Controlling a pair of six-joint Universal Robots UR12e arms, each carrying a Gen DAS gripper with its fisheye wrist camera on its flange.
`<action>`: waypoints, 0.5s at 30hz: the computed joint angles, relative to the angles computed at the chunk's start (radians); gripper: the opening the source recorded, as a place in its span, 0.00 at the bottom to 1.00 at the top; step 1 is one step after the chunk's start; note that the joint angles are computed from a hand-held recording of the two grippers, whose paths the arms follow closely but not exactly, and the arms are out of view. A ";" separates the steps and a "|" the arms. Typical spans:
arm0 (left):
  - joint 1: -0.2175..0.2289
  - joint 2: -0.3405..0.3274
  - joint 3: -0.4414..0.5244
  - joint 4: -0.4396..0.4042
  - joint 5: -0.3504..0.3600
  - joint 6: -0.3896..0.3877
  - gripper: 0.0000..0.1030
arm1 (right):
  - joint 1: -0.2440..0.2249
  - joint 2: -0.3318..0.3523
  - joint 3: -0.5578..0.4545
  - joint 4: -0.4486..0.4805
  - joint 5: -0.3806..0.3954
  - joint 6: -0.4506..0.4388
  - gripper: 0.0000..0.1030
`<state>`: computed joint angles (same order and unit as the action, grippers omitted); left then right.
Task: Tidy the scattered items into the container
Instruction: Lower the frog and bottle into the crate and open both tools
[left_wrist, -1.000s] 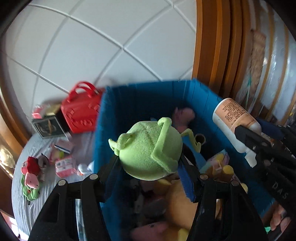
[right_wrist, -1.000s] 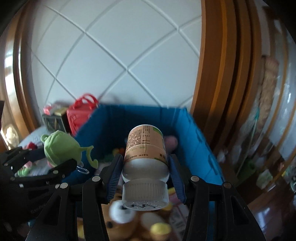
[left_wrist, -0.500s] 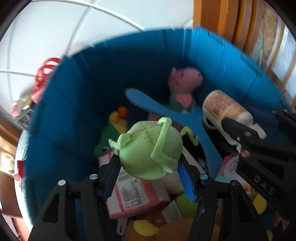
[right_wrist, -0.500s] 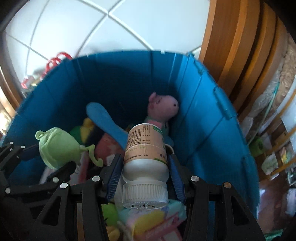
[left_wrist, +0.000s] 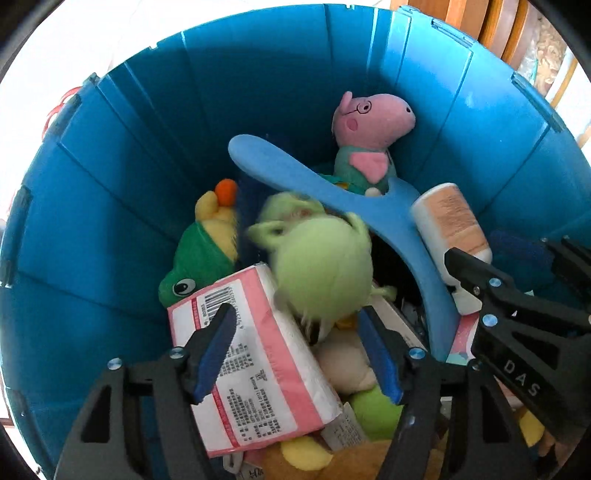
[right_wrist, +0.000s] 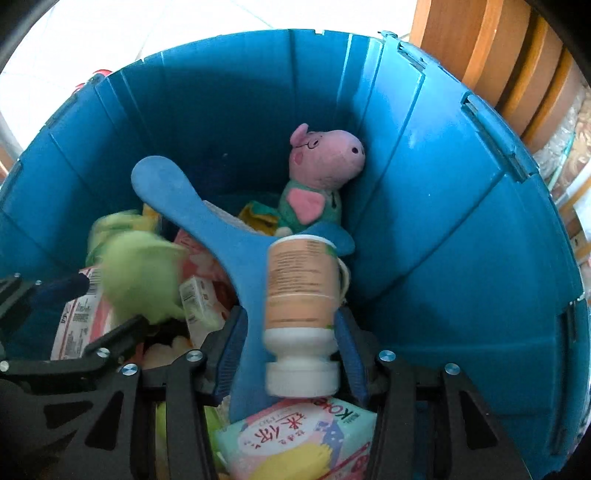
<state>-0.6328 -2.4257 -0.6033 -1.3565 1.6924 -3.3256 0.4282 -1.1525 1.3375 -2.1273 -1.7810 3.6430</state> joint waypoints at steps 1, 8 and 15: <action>-0.001 -0.002 0.003 0.003 0.006 0.000 0.70 | -0.001 0.001 -0.003 0.004 0.001 0.003 0.47; -0.002 -0.006 0.014 0.007 0.010 -0.008 0.74 | 0.004 0.011 -0.023 0.042 -0.030 0.018 0.50; 0.000 0.014 -0.013 0.027 0.012 -0.049 0.76 | 0.008 0.015 -0.037 0.061 -0.081 0.026 0.76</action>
<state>-0.6332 -2.4114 -0.6163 -1.3297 1.7040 -3.3741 0.4363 -1.1374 1.3009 -2.0666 -1.8616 3.6689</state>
